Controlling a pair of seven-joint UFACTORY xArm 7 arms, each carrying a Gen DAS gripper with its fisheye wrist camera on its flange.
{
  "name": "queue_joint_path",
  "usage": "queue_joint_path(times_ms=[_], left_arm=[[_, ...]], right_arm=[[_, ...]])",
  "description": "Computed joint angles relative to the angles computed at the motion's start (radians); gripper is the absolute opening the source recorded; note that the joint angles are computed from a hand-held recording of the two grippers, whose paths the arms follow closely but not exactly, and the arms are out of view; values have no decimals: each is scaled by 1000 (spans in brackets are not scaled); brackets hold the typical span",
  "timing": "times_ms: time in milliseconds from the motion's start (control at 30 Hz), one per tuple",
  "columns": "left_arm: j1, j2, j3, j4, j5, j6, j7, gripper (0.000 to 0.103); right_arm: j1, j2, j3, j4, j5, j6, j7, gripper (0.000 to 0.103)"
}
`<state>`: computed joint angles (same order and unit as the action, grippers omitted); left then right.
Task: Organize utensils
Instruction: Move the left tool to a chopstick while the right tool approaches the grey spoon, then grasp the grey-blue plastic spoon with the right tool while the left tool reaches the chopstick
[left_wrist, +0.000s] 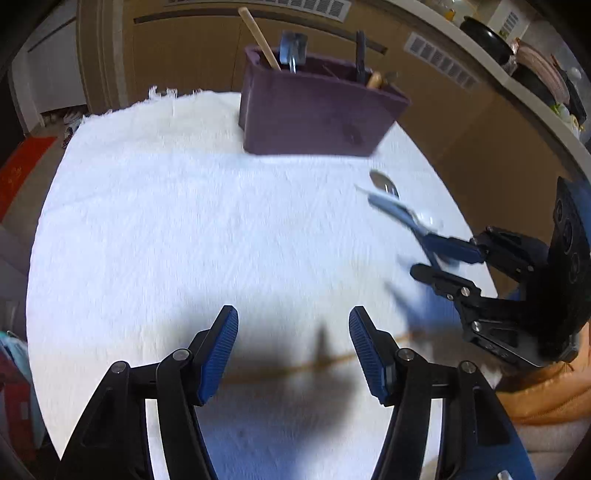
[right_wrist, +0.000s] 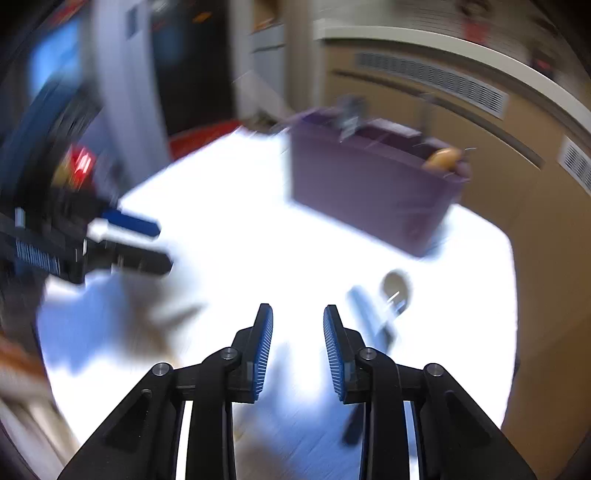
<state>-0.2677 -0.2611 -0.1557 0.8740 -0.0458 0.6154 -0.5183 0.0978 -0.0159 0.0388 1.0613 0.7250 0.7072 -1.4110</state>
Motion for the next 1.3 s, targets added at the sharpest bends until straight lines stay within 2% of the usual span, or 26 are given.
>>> queue_joint_path(times_ms=[67,167,267,467,633,667,767,867,1167,1300], left_arm=[[-20,-42,-6,-34,-24,18,2,60],[-58,-84,11,-69,-103,44,41,63],[-63,-112,4,-100,-128,66,27,64],[-49,-143,26,-138,-179,118,-9,64],[-11,-161,32,-155,-170,114,-56,64],[1,-156,28,-150,-153,116,-70,64],[18,-118,29,-123,-131,117,-88,64],[20,-55,31,-75,-124,107,-83,64],[-21,171,22,120,-173,5,43,64],[-30,214,19,156,-242,-37,104,64]], right_arm=[[5,-46,-1,-72,29,-59,-63,30],[2,-31,-19,-61,29,-67,-33,35],[-18,37,-24,1,8,-100,59,40],[-62,188,14,162,-50,-116,248,40],[-73,228,45,199,-149,-86,347,39],[-73,222,49,186,-166,-92,357,36],[-72,183,58,124,-190,-153,350,16],[-88,161,55,117,-167,-93,338,11],[-92,104,24,92,-106,34,291,11],[-85,81,16,73,-90,55,265,12]])
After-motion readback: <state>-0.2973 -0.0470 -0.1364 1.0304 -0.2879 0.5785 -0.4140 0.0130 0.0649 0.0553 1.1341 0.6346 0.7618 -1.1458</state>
